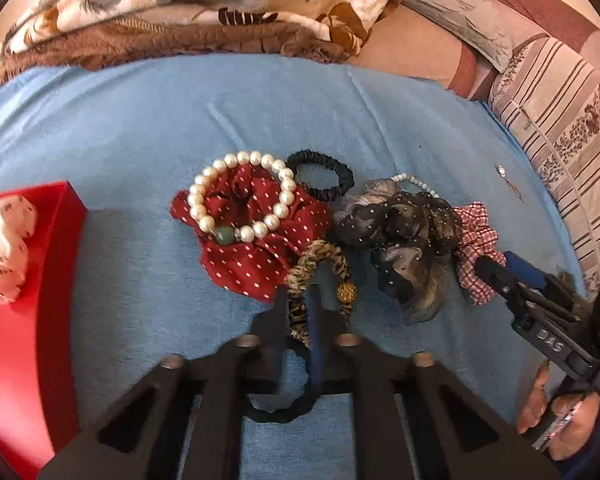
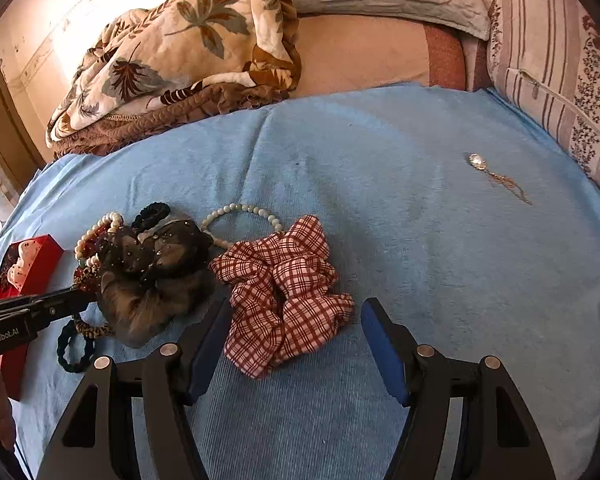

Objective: Organize jewelry
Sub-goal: 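Grasp the leopard-print hair tie with the left tool while the right tool grasps the plaid scrunchie, then carry both items into the red tray and open both tools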

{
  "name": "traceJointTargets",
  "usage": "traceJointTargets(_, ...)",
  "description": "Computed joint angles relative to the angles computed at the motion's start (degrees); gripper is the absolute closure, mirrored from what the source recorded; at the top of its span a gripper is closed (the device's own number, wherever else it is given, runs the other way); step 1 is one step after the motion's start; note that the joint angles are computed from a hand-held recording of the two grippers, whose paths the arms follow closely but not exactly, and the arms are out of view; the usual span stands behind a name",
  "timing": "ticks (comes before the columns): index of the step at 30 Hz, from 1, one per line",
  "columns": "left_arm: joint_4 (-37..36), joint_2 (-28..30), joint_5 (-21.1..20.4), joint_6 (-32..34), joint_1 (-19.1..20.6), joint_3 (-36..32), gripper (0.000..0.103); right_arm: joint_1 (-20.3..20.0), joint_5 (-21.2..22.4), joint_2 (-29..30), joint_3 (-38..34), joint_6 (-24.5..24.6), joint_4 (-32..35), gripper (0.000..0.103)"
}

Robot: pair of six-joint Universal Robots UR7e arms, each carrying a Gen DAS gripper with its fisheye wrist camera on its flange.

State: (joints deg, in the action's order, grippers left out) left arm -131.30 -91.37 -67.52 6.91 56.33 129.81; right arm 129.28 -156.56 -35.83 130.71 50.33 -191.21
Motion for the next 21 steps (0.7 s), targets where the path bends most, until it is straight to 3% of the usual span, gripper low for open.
traceJointTargets(1,0.0,-0.4,-0.9,-0.3,0.2,0.0,0.096,-0.2,0.7,0.1,0.1,-0.8,-0.9,0.076)
traceJointTargets(2,0.0,-0.7,-1.2,-0.3,0.2,0.1,0.096,-0.7,2.4,-0.1,0.3,-1.9,-1.8,0.085)
traceJointTargets(4,0.5,-2.1,-2.0,-0.4,-0.2,0.4,0.097,-0.3,2.8,0.3,0.4,-2.4,-3.6,0.09)
traceJointTargets(11,4.2,-8.7,-4.0,-1.4,-2.7,0.8,0.097,3.7,2.4,-1.0,1.7,4.1,-1.0,0.093)
traceJointTargets(17,8.5,-15.4,-5.1,-2.1,-4.2,0.3,0.097,8.9,1.2,-3.5,1.4,13.6,9.2,0.093)
traceJointTargets(21,9.9,-20.2,-3.8,-1.5,-4.8,-0.1,0.097,12.0,0.7,-4.1,0.0,16.8,13.8,0.093)
